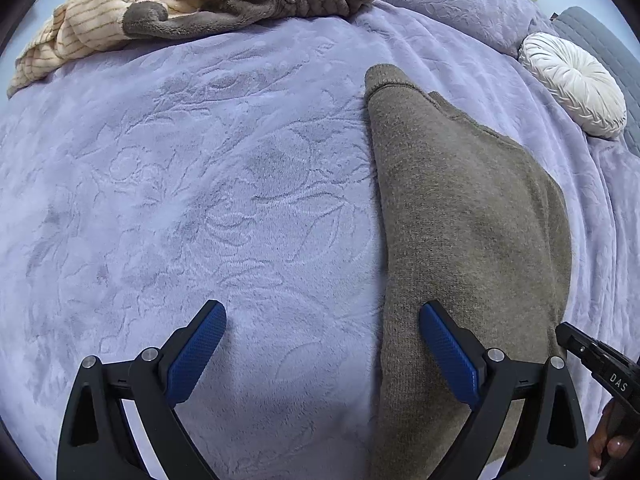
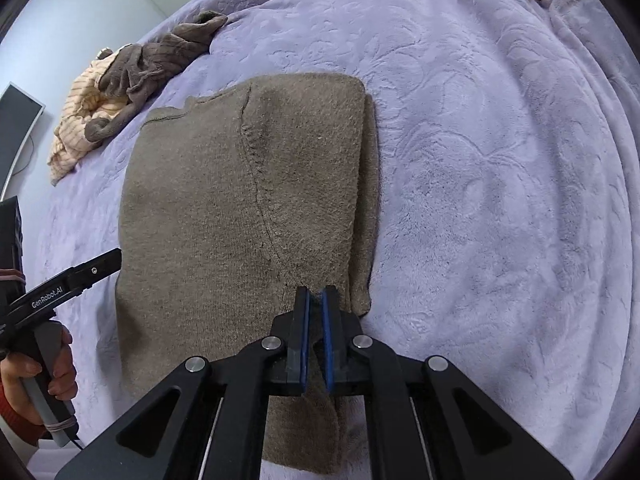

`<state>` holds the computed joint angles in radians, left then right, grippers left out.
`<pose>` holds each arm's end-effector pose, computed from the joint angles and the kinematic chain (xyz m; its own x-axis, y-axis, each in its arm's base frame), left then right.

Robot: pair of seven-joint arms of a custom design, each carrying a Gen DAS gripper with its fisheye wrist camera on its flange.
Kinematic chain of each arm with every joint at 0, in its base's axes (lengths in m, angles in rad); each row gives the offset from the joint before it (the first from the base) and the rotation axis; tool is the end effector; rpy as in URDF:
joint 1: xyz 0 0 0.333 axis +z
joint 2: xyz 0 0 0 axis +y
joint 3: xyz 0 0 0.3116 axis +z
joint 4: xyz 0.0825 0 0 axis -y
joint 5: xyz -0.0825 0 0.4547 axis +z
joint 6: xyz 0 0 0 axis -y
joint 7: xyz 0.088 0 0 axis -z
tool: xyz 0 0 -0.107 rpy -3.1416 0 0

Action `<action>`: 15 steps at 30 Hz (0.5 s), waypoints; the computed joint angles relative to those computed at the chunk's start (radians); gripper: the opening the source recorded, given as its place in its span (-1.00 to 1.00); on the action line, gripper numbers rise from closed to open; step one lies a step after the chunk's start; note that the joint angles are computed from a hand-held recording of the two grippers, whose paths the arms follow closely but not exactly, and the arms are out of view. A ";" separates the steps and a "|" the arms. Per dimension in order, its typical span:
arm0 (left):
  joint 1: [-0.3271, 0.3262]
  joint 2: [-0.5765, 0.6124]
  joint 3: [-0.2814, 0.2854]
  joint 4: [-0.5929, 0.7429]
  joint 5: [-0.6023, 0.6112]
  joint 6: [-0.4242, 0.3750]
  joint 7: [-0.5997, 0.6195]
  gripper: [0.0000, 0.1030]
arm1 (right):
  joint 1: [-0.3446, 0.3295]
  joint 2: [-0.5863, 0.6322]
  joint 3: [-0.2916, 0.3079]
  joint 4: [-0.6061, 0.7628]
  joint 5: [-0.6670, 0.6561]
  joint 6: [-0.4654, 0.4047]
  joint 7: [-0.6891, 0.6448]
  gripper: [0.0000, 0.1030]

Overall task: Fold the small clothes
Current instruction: 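Press the folded sweater stack with the closed right tool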

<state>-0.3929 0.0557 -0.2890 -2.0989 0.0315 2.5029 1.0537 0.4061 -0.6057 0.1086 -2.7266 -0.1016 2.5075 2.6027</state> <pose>0.5003 -0.4050 0.3887 -0.2048 -0.9655 0.1607 -0.9410 0.1491 -0.3037 0.3875 0.2151 0.4014 -0.3908 -0.8892 -0.2377 -0.8354 0.4511 -0.3140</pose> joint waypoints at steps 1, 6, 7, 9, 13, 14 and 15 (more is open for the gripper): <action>0.000 0.000 0.000 0.001 -0.001 -0.003 -0.001 0.91 | 0.003 -0.009 -0.008 -0.011 0.010 0.005 -0.002 -0.83; 0.001 -0.001 0.001 0.007 -0.002 -0.020 0.008 0.91 | 0.002 -0.051 -0.010 -0.036 0.035 -0.017 0.023 -0.52; 0.001 -0.002 0.001 0.006 -0.003 -0.025 0.011 0.91 | 0.004 -0.060 -0.013 -0.045 0.045 -0.005 0.033 -0.52; 0.001 -0.003 0.001 0.007 -0.003 -0.030 0.011 0.91 | 0.002 -0.091 -0.010 -0.067 0.051 0.015 0.056 -0.52; 0.001 -0.006 0.000 0.006 -0.001 -0.035 0.005 0.91 | 0.003 -0.138 -0.014 -0.101 0.053 0.030 0.083 -0.51; 0.001 -0.006 0.000 0.006 0.001 -0.036 0.003 0.91 | 0.006 -0.146 -0.021 -0.109 0.059 0.037 0.085 -0.49; 0.001 -0.007 0.000 0.006 0.004 -0.037 0.001 0.91 | 0.006 -0.152 -0.024 -0.114 0.062 0.039 0.089 -0.40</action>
